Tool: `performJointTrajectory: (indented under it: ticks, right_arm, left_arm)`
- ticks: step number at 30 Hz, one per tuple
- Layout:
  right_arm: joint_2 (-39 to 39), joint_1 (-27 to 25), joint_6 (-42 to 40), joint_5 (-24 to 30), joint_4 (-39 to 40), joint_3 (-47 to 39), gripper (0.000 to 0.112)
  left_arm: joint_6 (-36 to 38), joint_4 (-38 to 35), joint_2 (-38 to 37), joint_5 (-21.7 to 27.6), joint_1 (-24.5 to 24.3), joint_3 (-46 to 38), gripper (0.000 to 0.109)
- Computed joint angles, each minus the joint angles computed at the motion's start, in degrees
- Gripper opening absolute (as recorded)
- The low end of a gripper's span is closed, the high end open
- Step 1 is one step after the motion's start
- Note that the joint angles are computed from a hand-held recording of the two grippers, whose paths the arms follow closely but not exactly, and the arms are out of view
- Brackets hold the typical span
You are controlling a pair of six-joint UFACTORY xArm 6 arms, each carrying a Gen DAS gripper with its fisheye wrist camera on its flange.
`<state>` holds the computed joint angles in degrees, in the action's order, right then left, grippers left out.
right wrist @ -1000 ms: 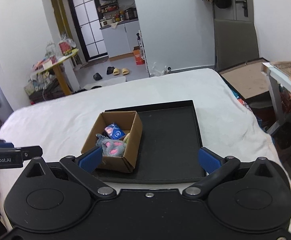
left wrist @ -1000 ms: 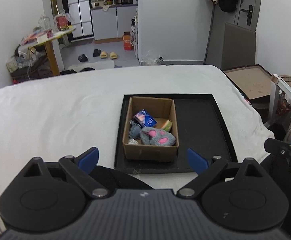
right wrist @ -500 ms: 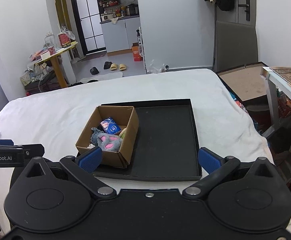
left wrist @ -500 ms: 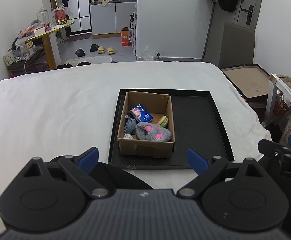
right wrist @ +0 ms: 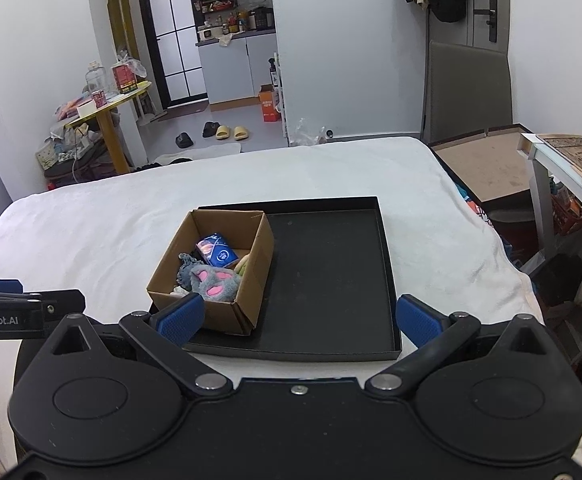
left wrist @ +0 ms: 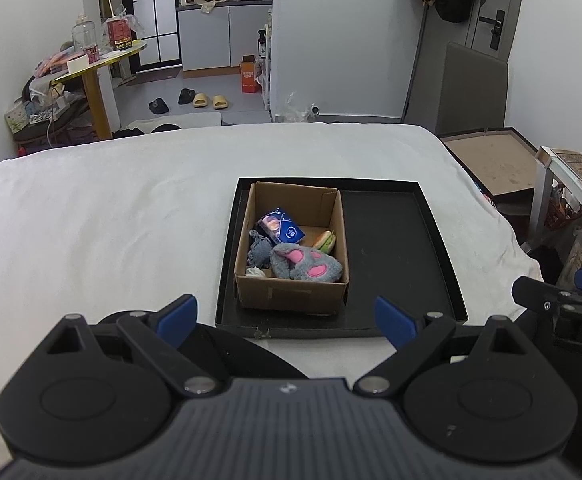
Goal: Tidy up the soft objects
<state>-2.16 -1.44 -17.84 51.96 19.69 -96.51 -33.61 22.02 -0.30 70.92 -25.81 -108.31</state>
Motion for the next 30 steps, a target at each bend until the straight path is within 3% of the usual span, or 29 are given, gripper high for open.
performJointTrajectory:
  ticks: [30]
  right_arm:
    - [-0.9,0.5,1.4,-0.7,-2.0,1.2,0.103]
  left_arm:
    - [0.3,-0.2,0.8,-0.1,-0.6,-0.7,0.095]
